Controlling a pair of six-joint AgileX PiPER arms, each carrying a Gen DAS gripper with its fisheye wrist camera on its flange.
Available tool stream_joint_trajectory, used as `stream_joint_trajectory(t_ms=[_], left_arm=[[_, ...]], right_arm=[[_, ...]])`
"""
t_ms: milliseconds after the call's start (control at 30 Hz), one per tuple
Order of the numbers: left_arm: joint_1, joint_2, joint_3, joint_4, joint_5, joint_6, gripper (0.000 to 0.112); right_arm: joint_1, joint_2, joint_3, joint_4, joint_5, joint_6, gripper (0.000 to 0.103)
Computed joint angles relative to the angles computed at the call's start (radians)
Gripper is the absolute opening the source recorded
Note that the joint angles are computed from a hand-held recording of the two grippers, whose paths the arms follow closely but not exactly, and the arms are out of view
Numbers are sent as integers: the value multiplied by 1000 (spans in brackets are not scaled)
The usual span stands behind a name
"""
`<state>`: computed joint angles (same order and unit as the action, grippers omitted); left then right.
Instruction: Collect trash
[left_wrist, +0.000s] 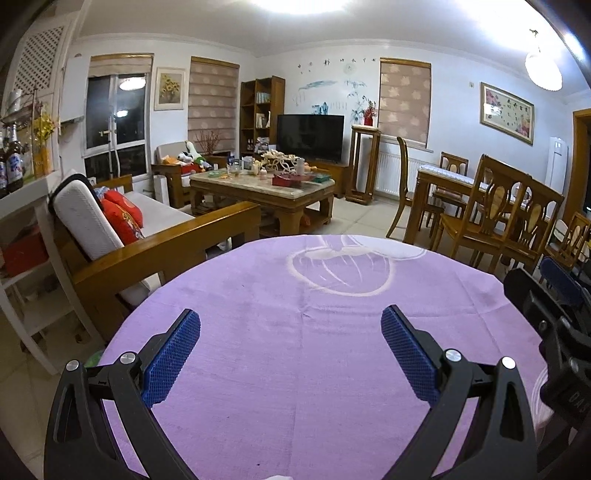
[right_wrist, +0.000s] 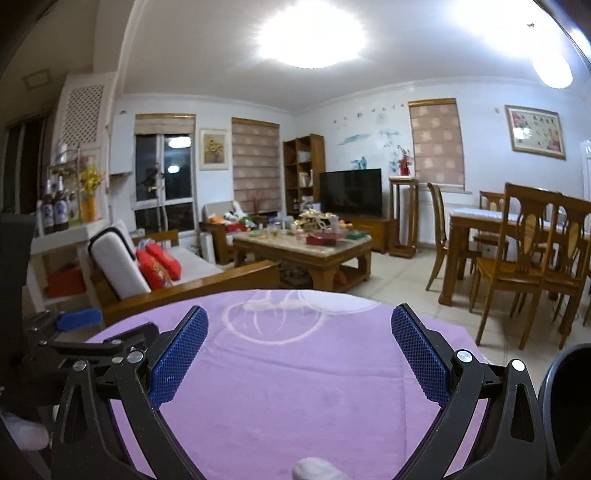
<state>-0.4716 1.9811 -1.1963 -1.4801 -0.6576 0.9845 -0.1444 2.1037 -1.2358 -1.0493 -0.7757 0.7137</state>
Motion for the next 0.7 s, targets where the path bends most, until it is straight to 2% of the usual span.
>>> stream_joint_trajectory(t_ms=[700], left_arm=[[-9, 0, -2, -4, -27, 0, 98]], right_arm=[[-46, -3, 9, -19, -52, 35, 98]])
